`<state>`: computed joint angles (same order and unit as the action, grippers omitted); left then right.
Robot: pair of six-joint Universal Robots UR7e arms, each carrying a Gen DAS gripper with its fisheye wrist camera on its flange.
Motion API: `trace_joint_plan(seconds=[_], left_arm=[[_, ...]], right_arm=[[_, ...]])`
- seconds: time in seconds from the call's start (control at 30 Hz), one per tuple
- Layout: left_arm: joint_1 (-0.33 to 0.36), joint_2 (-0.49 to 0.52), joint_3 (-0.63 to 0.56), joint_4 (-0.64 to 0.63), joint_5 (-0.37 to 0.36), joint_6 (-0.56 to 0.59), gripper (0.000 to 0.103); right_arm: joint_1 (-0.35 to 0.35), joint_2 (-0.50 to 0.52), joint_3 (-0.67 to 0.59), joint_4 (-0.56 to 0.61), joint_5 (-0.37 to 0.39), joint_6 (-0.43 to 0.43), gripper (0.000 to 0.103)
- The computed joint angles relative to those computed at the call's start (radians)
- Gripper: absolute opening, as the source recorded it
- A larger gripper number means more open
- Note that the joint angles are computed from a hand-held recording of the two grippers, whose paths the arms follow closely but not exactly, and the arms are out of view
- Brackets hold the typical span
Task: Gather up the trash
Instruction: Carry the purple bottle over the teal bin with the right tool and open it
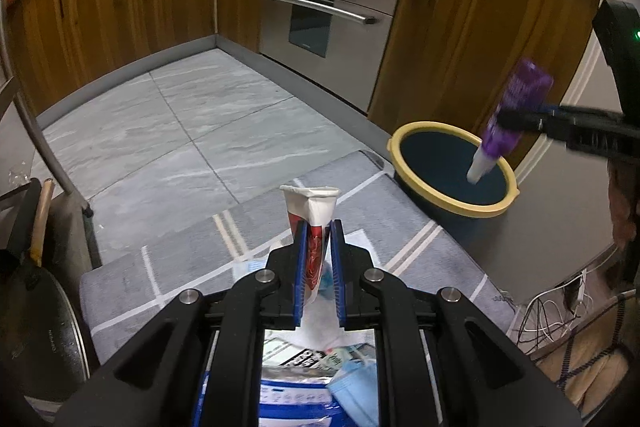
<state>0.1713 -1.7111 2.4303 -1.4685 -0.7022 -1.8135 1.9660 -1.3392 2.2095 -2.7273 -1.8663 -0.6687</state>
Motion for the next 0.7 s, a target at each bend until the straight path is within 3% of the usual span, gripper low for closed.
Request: trace_joint_plan(seconds=[0.33, 0.7], left_arm=[[0.069, 0.144, -0.011, -0.27, 0.042, 0.202, 0.011], [0.183, 0.307, -0.048, -0.663, 0.112, 0.522, 0.011]], right_arm=[[-0.086, 0.009, -0.069, -0.036, -0.033, -0.074, 0.034], [-0.126, 0.049, -0.086, -0.085, -0.076, -0.049, 0.034]])
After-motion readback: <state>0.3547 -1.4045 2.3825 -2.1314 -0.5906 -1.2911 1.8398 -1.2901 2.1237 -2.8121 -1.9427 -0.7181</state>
